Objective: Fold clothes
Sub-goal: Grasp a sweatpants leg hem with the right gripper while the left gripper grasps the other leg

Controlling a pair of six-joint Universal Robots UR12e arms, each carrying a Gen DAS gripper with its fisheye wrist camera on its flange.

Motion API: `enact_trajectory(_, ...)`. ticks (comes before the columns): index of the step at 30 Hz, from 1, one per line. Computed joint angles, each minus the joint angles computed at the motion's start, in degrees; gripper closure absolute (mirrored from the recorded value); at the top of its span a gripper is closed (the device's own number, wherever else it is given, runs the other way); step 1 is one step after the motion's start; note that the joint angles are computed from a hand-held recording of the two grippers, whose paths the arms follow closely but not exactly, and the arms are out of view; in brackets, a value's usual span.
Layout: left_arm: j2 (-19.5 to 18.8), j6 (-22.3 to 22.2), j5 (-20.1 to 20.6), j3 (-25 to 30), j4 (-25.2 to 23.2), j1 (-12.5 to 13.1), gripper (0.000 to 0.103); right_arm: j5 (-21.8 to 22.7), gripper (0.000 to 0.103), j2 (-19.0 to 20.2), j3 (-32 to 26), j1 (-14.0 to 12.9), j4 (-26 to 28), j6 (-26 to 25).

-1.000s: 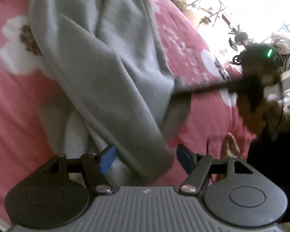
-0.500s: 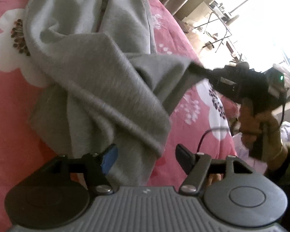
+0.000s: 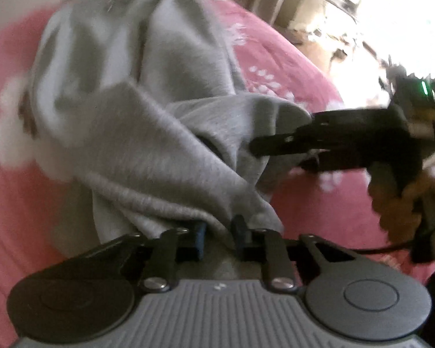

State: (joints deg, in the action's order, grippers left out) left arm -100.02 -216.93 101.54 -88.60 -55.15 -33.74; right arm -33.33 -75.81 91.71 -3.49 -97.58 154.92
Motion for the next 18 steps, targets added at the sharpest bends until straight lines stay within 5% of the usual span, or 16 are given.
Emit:
enact_trajectory(1,0.18,1.04,1.05,-0.01,-0.16,-0.39,0.091,-1.50,0.086,-0.31,0.28,0.35,-1.69,-0.57)
enact_trajectory(5,2.01,2.67,2.86,-0.36,-0.59,-0.93,0.095,-3.44,0.092,-1.50,1.46,0.95,-7.84,-1.61)
enact_trajectory(10,4.28,0.76,7.07,-0.04,-3.36,-0.62,0.096,-0.14,0.095,-1.49,1.87,0.06,-16.55,5.59)
enact_trajectory(18,10.28,-8.13,18.67,-0.34,-23.71,1.18,0.096,-0.95,0.095,-0.21,0.75,-1.40,-27.98,13.34)
